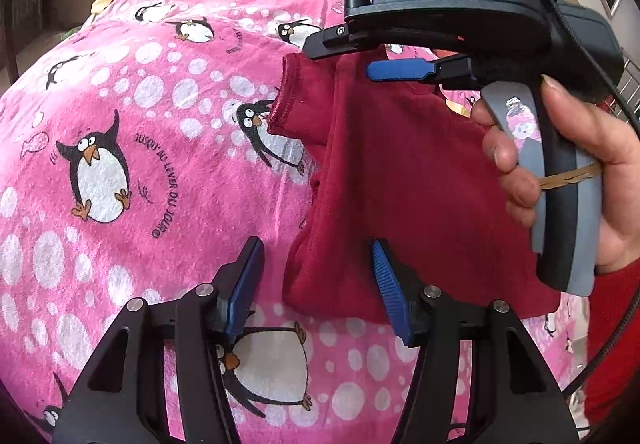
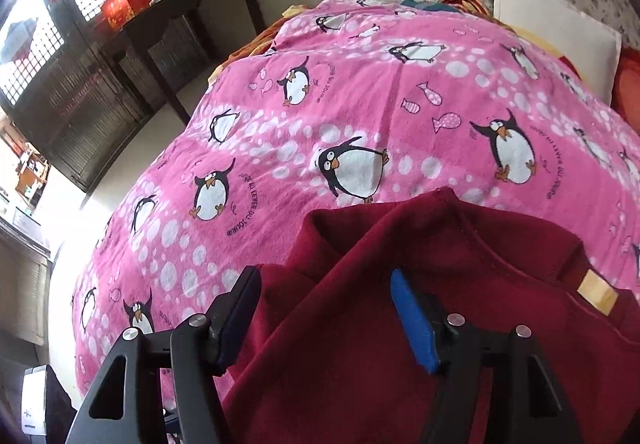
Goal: Fold small clothes
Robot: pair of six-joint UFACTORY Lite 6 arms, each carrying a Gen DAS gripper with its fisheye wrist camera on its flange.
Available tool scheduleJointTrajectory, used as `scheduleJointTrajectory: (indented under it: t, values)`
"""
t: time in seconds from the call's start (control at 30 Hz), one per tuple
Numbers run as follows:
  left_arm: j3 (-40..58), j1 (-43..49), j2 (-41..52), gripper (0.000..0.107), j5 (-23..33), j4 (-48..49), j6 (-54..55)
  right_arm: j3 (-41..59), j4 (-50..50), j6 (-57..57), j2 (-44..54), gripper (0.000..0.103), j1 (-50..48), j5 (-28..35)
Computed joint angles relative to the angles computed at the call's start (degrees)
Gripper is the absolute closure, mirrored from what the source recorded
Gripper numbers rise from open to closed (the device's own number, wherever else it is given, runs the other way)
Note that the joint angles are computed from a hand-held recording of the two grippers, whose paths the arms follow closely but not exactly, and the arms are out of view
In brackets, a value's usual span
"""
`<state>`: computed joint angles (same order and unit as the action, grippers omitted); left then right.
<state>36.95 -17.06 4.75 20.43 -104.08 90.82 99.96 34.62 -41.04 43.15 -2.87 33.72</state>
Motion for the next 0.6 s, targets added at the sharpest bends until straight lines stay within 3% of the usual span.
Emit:
scheduleJointTrajectory:
  t: [0.2, 0.3, 0.43, 0.6]
  values:
    - [-1.34, 2.07, -0.85, 0.045, 3.52, 1.54, -1.41, 2.1, -1.16, 2.46, 1.37, 0.037, 0.92, 1.12]
    - [-2.39, 5.54, 0.23, 0.041, 9.19, 0.43, 0.15, 5.55, -5.18, 6.49, 3.76, 0.035, 2.12, 1.4]
    - [-2.3, 6.53, 0.67, 0.039, 10.75, 1.11, -0.43, 11.47, -12.46, 13.16, 8.17, 0.033, 4.03, 2.64]
    - [-2.05, 5.89, 1.79, 0.027, 11.75, -1.88, 1.7, 19.0, -19.8, 18.57, 14.24, 0.02, 6.28, 6.03]
